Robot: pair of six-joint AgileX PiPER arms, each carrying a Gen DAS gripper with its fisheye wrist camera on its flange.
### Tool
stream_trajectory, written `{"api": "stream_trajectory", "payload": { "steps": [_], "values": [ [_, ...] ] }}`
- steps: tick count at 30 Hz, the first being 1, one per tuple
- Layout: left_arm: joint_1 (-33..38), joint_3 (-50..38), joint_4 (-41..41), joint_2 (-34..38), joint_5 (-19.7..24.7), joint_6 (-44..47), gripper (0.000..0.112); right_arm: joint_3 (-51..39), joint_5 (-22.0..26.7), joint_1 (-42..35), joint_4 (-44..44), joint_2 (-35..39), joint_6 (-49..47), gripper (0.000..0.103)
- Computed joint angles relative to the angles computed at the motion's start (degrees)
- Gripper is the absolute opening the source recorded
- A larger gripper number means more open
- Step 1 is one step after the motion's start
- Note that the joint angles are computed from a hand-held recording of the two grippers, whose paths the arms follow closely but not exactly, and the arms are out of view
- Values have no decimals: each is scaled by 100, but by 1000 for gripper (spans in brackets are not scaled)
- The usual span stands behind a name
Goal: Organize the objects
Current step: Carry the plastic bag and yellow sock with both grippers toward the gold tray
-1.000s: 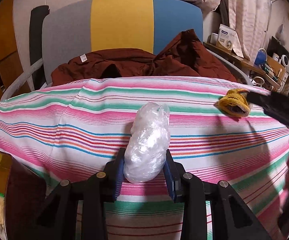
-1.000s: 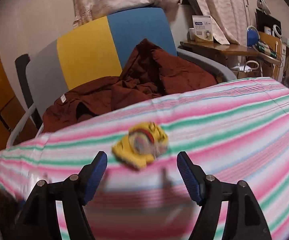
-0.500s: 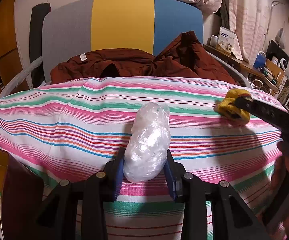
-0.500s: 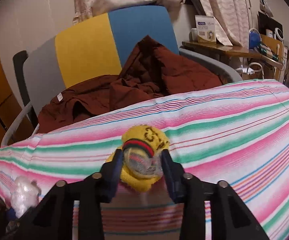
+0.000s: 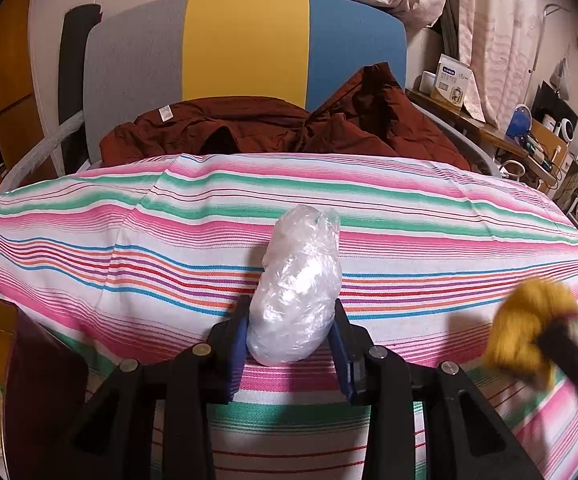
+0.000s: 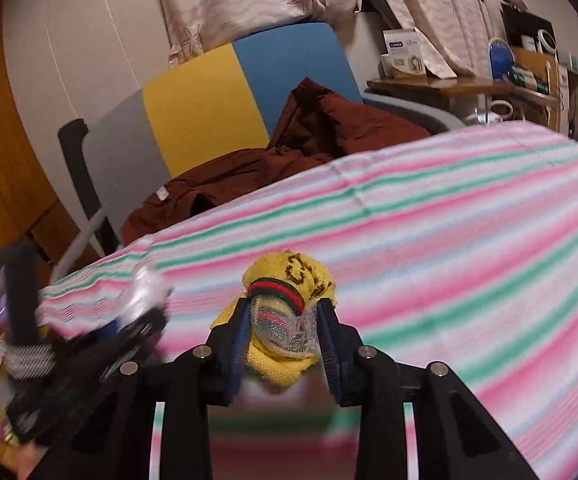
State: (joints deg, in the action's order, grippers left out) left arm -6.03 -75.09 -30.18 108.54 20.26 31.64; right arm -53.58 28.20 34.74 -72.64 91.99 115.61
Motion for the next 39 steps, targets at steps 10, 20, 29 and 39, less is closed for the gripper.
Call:
{"api": "stream_trajectory", "payload": {
  "steps": [10, 20, 29, 39],
  "values": [
    [99, 674, -171, -693, -32, 345, 36, -391, 957, 699, 84, 441, -389, 32],
    [846, 1327, -1667, -1799, 984, 1770, 36, -199, 917, 623, -70, 368, 68, 32],
    [2410, 1136, -2061, -2180, 2217, 2009, 36, -272, 1119, 775, -199, 409, -42, 32],
    [3746, 13, -1846, -1312, 3013, 1759, 36, -474, 1445, 1005, -163, 531, -344, 32]
  ]
}}
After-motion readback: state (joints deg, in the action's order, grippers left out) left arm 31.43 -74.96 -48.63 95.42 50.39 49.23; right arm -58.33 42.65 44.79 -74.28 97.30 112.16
